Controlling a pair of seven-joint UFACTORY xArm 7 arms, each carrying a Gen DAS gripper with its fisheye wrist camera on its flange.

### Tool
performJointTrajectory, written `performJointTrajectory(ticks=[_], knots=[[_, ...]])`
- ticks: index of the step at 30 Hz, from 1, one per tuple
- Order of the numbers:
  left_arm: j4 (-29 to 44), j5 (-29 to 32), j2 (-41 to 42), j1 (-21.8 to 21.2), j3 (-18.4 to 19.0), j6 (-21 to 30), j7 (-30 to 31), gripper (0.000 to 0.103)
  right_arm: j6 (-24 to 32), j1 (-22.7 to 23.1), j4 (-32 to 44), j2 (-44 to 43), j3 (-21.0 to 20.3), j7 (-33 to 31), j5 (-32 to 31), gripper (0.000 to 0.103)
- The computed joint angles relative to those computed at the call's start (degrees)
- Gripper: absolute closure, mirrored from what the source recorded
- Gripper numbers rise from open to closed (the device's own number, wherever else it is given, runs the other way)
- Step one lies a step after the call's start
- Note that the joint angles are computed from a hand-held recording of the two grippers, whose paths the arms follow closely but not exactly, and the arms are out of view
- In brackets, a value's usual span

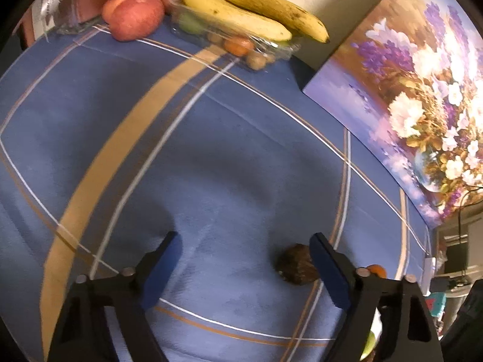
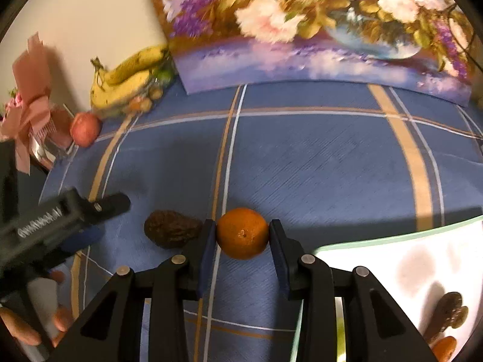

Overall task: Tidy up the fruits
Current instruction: 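Grasp the brown date with the left tool while the right tool grasps the mandarin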

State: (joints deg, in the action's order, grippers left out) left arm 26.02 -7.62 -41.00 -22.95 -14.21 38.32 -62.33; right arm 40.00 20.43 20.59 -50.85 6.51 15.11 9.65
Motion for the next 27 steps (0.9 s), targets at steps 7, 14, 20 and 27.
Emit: performJointTrajectory(ticks=[7,14,20,27], knots=[[0.28,-3.79,3.00,-3.87,1.73,-6.82,3.69,0.031,1.38,-1.95,0.83,-2.92,-1.29,-0.26,-0.79,0.066],[0.40,-7.24,5.99,-6.14,2.81,-8.84,5.84,0.052,2.05,-3.52,0.87,-4.11,-2.46,-0.88,-0.13,0.066],[-1.09,-9.93,5.28,-7.40,3.46,-12.06,6.44,0.066,2.38,-4.37,0.24,-4.74,-3.12,-1.23,0.47,0.066],[-0.99,-9.60,4.40,-6.98,2.99,-11.05,5.68,0.067,3.26,-4.75,0.38,-5.03,-2.90,-1.55,0.57,0.066]])
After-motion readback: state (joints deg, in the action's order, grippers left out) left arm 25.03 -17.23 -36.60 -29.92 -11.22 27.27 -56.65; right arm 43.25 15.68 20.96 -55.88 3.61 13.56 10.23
